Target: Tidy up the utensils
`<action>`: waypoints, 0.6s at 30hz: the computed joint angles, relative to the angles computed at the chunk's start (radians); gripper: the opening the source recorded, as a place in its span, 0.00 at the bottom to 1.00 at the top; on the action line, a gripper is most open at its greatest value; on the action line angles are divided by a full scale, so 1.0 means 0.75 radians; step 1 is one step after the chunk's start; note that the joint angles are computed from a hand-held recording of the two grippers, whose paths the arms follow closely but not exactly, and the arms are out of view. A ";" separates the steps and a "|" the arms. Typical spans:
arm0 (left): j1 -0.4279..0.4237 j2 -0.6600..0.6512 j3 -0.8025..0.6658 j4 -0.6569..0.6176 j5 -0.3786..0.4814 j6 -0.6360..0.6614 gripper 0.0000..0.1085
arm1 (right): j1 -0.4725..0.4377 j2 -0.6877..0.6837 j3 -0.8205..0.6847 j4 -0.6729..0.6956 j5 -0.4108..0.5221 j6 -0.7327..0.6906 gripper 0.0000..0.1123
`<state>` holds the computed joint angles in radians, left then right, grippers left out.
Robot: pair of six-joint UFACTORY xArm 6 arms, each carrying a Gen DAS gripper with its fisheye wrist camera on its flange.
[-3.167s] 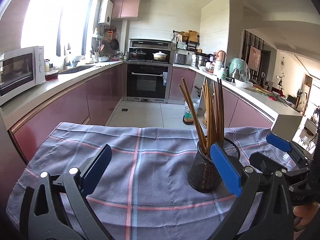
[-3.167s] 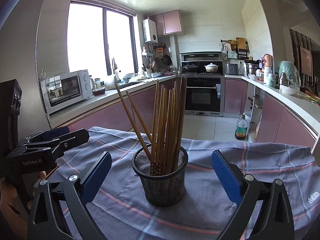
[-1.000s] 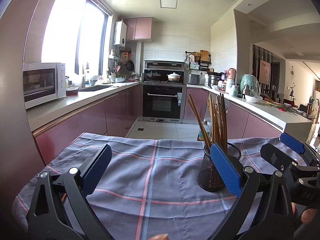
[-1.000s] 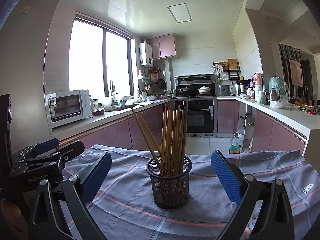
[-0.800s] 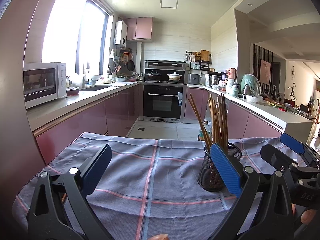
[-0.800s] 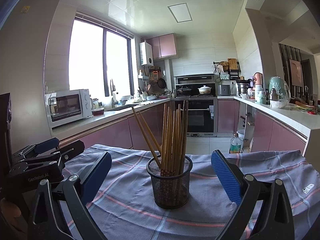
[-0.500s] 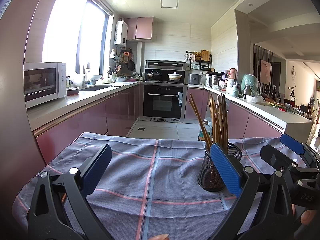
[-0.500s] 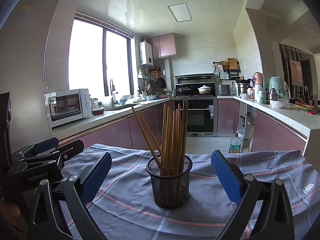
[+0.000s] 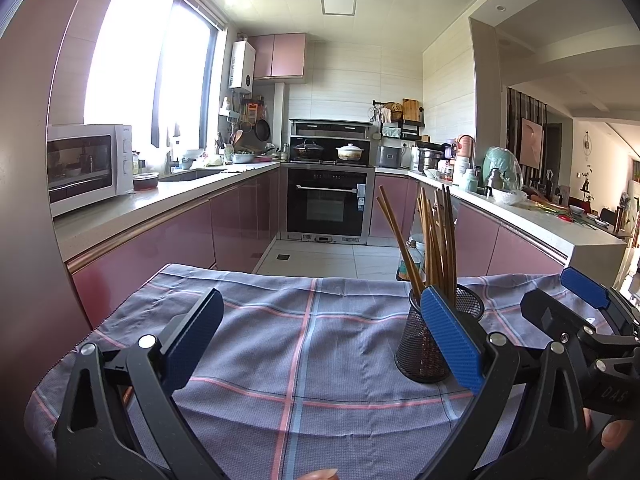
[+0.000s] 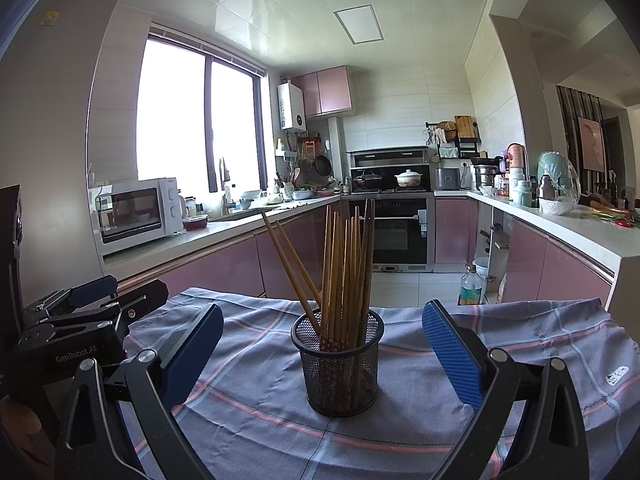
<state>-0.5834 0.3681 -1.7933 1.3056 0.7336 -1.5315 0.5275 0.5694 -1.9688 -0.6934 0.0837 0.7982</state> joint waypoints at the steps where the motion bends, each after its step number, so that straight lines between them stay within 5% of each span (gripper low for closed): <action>1: 0.000 -0.001 0.001 0.000 0.000 0.001 0.90 | 0.000 -0.003 0.004 0.003 -0.001 -0.002 0.86; 18: 0.000 0.001 -0.002 0.001 -0.002 -0.002 0.90 | 0.000 0.001 0.001 0.021 -0.006 -0.024 0.86</action>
